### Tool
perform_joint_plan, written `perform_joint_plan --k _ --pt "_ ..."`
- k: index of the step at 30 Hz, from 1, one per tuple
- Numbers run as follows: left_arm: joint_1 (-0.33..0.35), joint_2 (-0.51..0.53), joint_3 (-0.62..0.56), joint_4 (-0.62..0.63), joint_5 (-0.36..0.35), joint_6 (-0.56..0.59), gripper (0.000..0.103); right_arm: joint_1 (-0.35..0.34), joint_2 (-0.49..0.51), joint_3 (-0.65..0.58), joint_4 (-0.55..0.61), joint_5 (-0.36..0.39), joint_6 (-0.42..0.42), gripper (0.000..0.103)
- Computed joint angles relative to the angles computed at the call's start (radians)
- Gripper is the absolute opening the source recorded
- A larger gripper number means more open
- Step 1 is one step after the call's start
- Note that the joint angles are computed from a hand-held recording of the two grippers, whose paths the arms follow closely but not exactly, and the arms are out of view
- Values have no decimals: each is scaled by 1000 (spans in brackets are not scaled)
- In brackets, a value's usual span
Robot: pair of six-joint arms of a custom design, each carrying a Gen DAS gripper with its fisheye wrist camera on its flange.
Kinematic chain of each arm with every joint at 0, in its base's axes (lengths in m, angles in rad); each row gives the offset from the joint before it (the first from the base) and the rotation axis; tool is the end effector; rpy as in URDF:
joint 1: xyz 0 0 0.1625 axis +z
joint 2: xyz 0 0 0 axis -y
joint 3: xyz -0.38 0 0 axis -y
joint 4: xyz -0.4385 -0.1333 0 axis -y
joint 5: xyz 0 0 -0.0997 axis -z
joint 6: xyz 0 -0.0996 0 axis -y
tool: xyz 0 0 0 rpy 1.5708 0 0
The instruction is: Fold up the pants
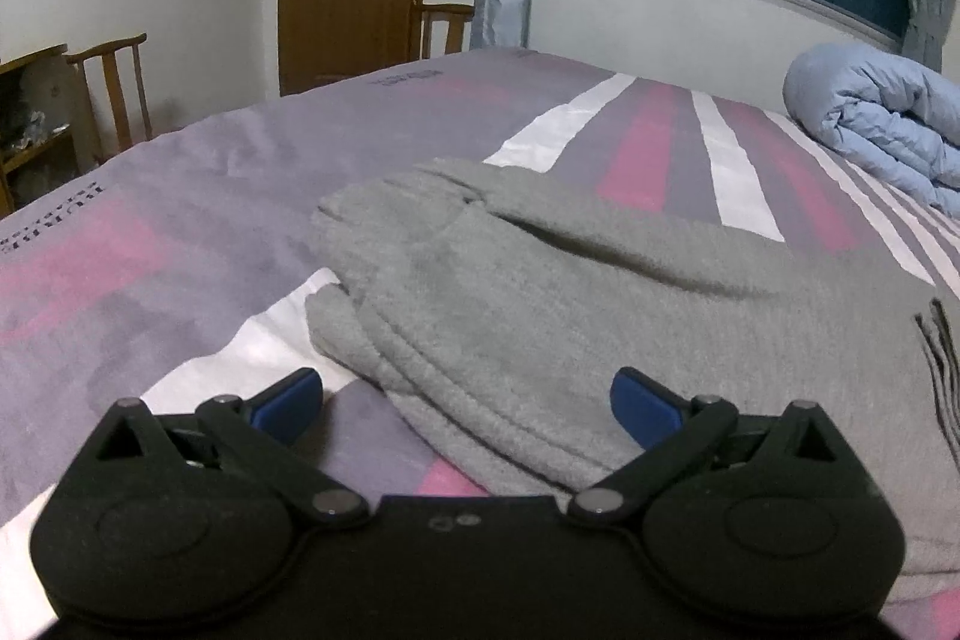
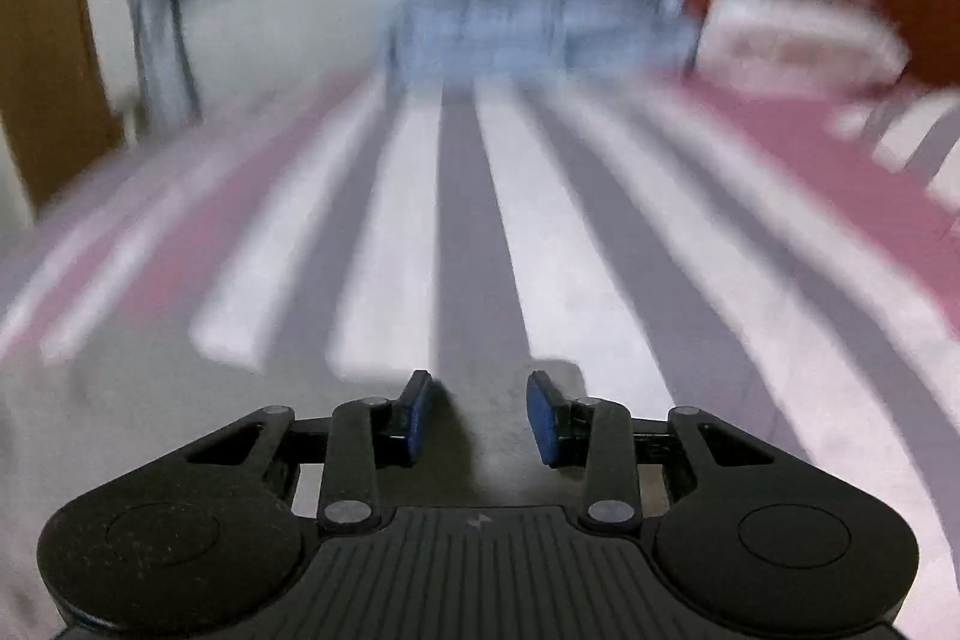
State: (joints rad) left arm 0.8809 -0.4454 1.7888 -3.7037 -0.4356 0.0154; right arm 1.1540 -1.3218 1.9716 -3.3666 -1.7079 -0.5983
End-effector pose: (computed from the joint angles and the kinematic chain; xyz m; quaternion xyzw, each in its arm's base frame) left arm -0.1724 -0.5602 -0.0598 0.0748 0.8019 -0.4702 0.3610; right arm -0.1228 -0.5731 0.3157 0.0390 -0.8382 0.4447 0.3132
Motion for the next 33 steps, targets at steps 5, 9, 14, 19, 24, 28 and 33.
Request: perform_joint_plan --k 5,9,14,19,24,28,33 --pt "7 -29 26 31 -26 -55 97 -99 -177 178 -57 233 -29 60" --pt "9 -63 60 67 -43 -94 97 -192 -261 316 -48 293 -161 74" --pt "21 -120 101 138 -84 -155 95 -287 -332 410 -137 403 -101 74" --pt "94 -193 140 145 -282 -261 93 -288 -347 417 -106 409 -72 74" --pt "165 -208 138 53 -433 -312 92 -310 -341 396 -101 433 9 76" --pt "198 -182 101 6 -485 -288 91 -315 -339 392 -147 430 43 76" --pt "229 -171 88 -40 -574 -291 88 -356 -362 402 -216 452 153 76"
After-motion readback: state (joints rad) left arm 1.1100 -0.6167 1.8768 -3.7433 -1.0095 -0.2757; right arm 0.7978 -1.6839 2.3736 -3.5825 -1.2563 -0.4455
